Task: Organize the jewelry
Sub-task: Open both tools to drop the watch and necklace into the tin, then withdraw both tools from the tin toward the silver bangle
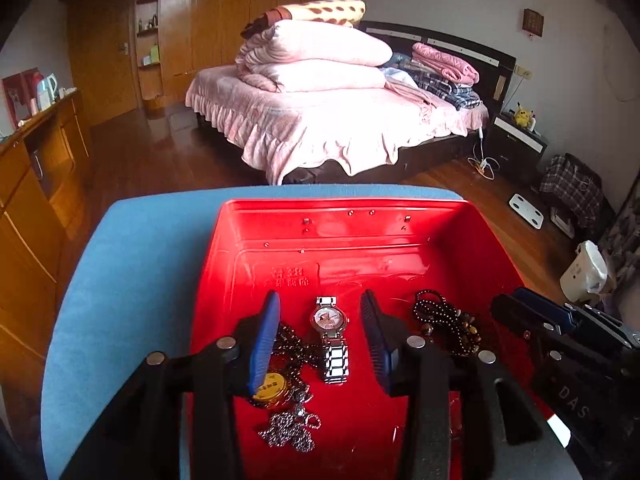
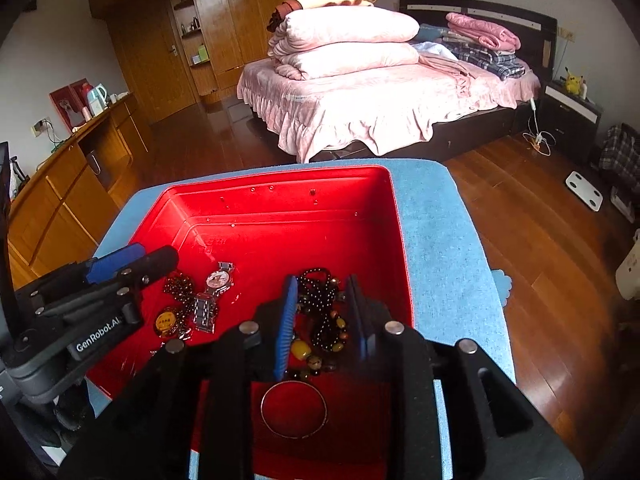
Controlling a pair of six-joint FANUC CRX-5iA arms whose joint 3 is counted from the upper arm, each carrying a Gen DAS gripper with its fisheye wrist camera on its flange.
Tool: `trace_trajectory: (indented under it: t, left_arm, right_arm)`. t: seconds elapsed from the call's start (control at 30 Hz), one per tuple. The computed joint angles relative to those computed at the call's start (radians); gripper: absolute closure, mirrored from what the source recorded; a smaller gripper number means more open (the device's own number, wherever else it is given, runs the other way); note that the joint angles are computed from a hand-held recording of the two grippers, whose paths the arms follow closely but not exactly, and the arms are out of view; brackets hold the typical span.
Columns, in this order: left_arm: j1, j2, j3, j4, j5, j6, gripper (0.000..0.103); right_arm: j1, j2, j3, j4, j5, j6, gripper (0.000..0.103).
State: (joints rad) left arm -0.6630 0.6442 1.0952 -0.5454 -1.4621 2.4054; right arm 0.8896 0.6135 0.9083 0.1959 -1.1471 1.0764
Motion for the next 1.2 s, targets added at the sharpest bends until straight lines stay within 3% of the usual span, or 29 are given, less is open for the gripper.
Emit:
trace_trajectory:
  t: [0.3, 0.6, 0.7, 0.77, 0.9, 0.97, 1.03, 1.2]
  left_arm:
    - [-0.095, -0.164, -0.195, -0.129, 0.043, 0.103, 0.053]
    - [-0.197, -0.277, -0.340, -0.247, -0.006, 0.225, 0.046]
    - [-0.216, -0.293, -0.376, -0.253, -0.020, 0.245, 0.042]
    - [-0.227, -0.298, -0.395, -0.257, -0.026, 0.261, 0.033]
    - [-0.235, -0.307, -0.441, -0.240, -0.016, 0.291, 0.025]
    - [-0.233, -0.305, -0.456, -0.225, -0.009, 0.287, 0.018]
    - [-0.233, -0.296, -0.465, -0.212, -0.007, 0.279, 0.015]
    - [-0.224, -0.282, -0.483, -0.176, 0.001, 0.272, 0.014]
  right_arm:
    - [0.037, -0.229, -0.339, 0.077, 0.191, -0.094, 0.074]
    - [0.098, -0.397, -0.585, 0.157, 0.257, -0.210, 0.072]
    - [0.113, -0.419, -0.629, 0.171, 0.257, -0.239, 0.072]
    - [0.127, -0.428, -0.658, 0.195, 0.252, -0.267, 0.067]
    - [0.148, -0.429, -0.690, 0.193, 0.246, -0.285, 0.065]
    - [0.150, -0.423, -0.695, 0.161, 0.244, -0.274, 0.060]
    - [0.159, -0.418, -0.713, 0.179, 0.246, -0.298, 0.043]
    - [0.163, -0.400, -0.721, 0.159, 0.242, -0.293, 0.042]
